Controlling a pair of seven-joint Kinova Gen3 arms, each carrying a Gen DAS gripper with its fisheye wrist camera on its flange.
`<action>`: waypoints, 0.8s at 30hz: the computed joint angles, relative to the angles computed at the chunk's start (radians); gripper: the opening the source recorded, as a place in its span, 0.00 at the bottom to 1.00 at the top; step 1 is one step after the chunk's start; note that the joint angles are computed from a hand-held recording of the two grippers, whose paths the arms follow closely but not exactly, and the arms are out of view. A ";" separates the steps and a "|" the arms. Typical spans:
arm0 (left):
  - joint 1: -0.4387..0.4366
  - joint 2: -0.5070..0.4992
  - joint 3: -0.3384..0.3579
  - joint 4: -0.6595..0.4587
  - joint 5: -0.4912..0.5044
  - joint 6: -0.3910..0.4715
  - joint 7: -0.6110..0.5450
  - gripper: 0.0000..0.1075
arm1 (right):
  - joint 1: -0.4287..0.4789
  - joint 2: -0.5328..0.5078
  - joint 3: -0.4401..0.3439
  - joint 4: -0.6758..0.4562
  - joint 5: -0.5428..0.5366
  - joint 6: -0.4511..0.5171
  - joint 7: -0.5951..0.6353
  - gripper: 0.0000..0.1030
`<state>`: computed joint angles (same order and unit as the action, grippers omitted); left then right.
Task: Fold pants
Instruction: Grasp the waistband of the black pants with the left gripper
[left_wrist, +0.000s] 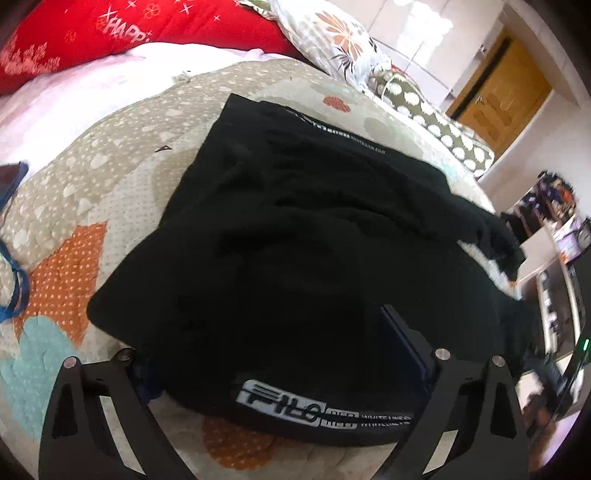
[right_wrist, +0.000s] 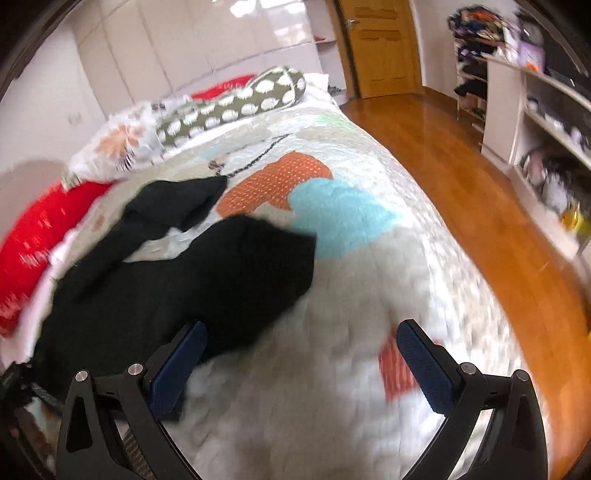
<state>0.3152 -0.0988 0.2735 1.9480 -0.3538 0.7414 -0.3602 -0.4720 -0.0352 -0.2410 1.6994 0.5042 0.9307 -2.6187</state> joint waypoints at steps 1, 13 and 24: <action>0.001 0.003 0.006 -0.006 -0.010 0.011 0.006 0.91 | -0.004 0.039 -0.002 -0.042 0.026 0.026 0.012 0.95; -0.006 0.000 -0.006 0.000 0.024 0.006 -0.041 0.92 | -0.010 0.113 0.114 -0.181 -0.108 -0.058 0.209 0.96; -0.004 0.000 -0.010 -0.004 0.018 -0.003 -0.023 0.85 | 0.086 0.018 0.143 0.028 -0.455 -0.294 0.413 0.68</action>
